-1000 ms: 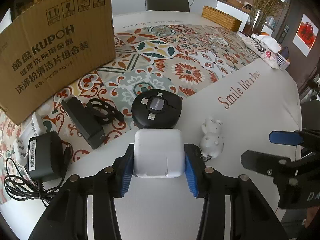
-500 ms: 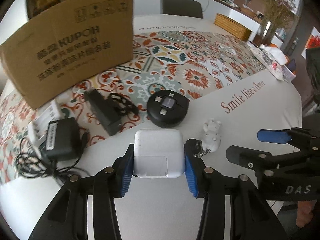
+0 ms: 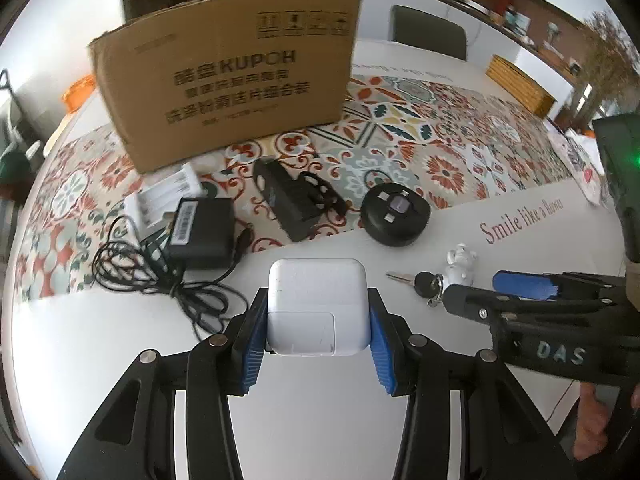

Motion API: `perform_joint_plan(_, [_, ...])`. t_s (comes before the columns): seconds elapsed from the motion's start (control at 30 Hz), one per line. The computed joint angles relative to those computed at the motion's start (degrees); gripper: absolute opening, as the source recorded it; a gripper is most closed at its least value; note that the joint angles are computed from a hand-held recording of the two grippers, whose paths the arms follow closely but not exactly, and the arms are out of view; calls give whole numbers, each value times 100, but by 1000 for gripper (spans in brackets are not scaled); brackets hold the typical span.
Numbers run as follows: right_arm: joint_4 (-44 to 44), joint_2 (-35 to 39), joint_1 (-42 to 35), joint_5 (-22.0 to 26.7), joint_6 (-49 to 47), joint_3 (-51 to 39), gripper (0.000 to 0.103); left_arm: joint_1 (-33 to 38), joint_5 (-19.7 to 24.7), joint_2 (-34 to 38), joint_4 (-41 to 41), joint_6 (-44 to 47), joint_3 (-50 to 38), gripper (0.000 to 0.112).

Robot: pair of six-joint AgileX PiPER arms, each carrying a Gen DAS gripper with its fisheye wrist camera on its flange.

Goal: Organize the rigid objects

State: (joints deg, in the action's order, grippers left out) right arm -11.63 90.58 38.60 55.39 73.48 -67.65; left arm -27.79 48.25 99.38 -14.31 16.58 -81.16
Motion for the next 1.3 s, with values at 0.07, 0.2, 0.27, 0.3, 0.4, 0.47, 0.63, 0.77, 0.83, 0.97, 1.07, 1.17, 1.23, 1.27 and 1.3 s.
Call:
perform_joint_plan(0.07, [7, 26, -21, -40, 14, 10, 60, 16, -20, -48, 17, -77, 36, 45])
perform_joint_plan(0.2, [56, -48, -155, -237, 120, 185, 57, 6, -133, -145, 73, -169, 103, 45])
perform_joint_plan(0.27, [133, -30, -219, -317, 26, 216, 57, 15, -145, -154, 82, -202, 99, 45])
perform_joint_plan(0.3, [183, -9, -232, -353, -37, 211, 57, 20, -148, -150, 71, -206, 94, 45])
perform_joint_plan(0.4, [227, 135, -264, -410, -186, 123, 54, 25, -147, -132, 89, -205, 73, 45])
perform_joint_plan(0.47, [257, 173, -281, -448, -203, 114, 53, 34, -123, -108, 80, -196, 48, 45])
perform_joint_plan(0.63, [187, 240, -359, -480, -192, 108, 43, 25, -108, -65, 60, -128, 21, 45])
perform_joint_plan(0.77, [76, 321, -306, -326, -220, -13, 41, 23, -4, 20, 62, -142, -102, 45])
perform_joint_plan(0.83, [25, 352, -268, -275, -224, -59, 41, 41, 44, 35, 57, -140, -154, 45])
perform_joint_plan(0.97, [20, 262, -229, -293, -188, -68, 41, 103, 115, -1, 35, -140, -232, 45])
perform_joint_plan(1.07, [-167, 142, -113, -74, -138, -218, 41, 153, 201, -41, 19, -160, -329, 45])
perform_joint_plan(1.17, [-286, 69, -10, 103, -147, -439, 41, 193, 271, -99, 71, -227, -451, 45])
perform_joint_plan(1.23, [-404, 39, 79, 263, -154, -616, 41, 233, 319, -129, 79, -254, -546, 45])
perform_joint_plan(1.27, [-473, 47, 132, 371, -175, -761, 41, 256, 354, -140, 84, -273, -611, 45])
perform_joint_plan(1.3, [-535, 39, 184, 456, -179, -855, 41, 277, 382, -153, 75, -280, -670, 45])
